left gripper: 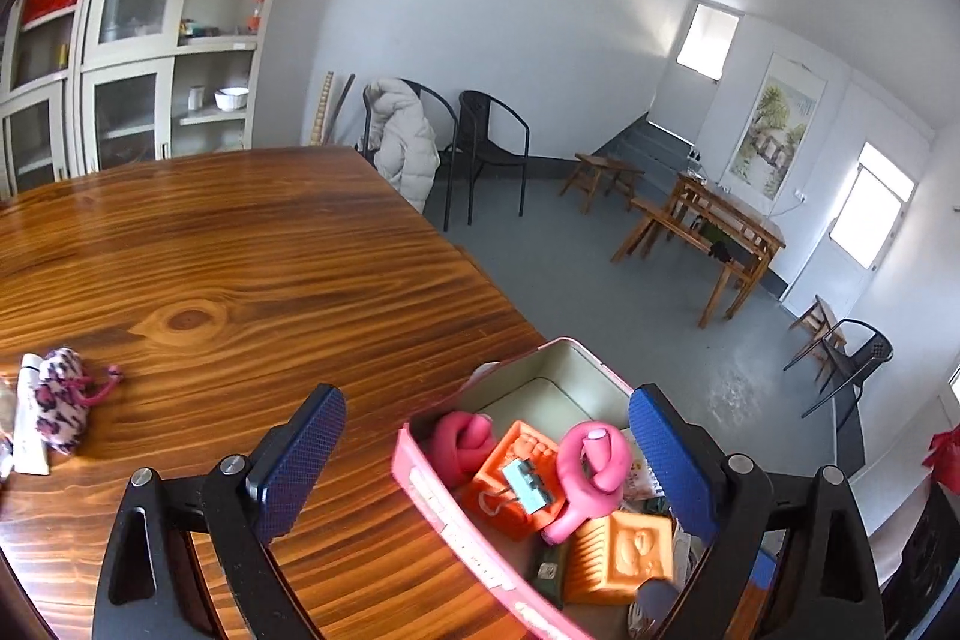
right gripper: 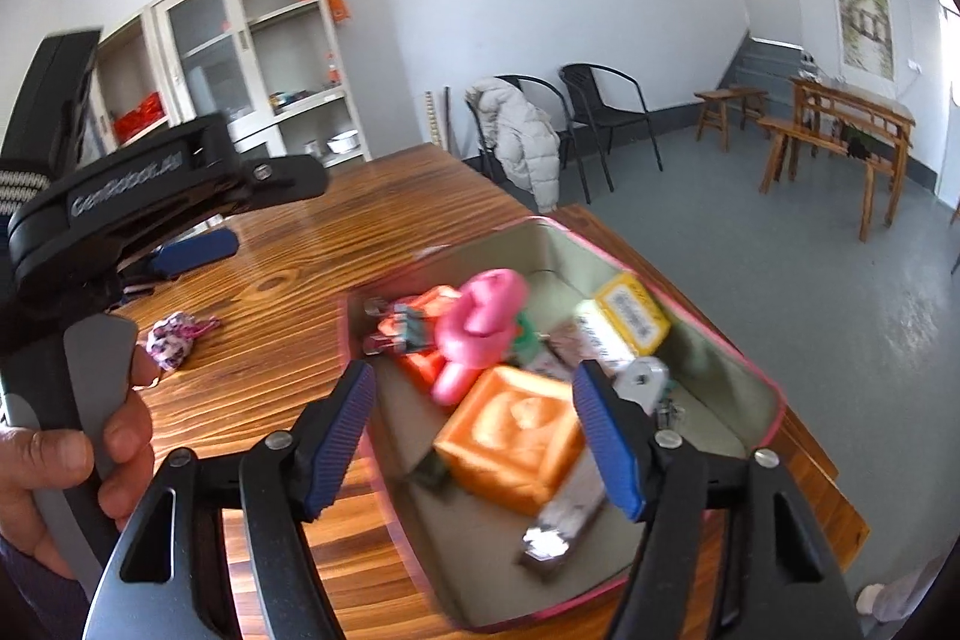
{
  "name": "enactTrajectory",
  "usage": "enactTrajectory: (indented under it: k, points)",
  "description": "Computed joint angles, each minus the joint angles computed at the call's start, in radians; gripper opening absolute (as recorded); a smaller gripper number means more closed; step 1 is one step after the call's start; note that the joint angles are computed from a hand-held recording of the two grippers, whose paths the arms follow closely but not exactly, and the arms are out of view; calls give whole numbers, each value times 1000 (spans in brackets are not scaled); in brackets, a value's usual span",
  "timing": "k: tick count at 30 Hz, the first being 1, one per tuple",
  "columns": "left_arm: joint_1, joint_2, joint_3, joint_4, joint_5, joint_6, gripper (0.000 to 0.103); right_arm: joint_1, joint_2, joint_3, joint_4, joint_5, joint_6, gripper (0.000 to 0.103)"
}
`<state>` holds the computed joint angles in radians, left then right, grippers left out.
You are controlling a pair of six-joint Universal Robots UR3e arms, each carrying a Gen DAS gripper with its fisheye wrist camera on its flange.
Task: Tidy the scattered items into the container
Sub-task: 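Move both open grippers back over the remaining table items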
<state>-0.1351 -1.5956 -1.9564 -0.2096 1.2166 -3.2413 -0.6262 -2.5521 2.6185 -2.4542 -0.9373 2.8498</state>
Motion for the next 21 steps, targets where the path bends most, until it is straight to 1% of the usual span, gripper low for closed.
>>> enactTrajectory:
  k: [2,3,4,6,9,12,15,19,21]
  points:
    - [11,48,-34,5,24,18,97,124,91,-2,-130,-80,67,76]
    - [26,78,-54,2,21,29,97,194,142,-3,-198,-125,100,76]
    - [49,110,-75,-4,5,41,97,252,178,-5,-249,-164,128,76]
    - [118,185,-122,-28,-57,69,97,369,265,-15,-351,-241,184,77]
    - [225,293,-176,-83,-130,108,97,514,390,-39,-459,-321,256,78]
    - [345,398,-216,-167,-210,149,97,593,475,-74,-487,-341,312,78]
    - [466,500,-254,-259,-290,214,97,701,563,-115,-534,-417,381,78]
    - [613,657,-310,-418,-364,349,97,849,663,-173,-579,-535,437,78]
    - [711,765,-353,-538,-414,450,97,906,684,-192,-583,-582,458,78]
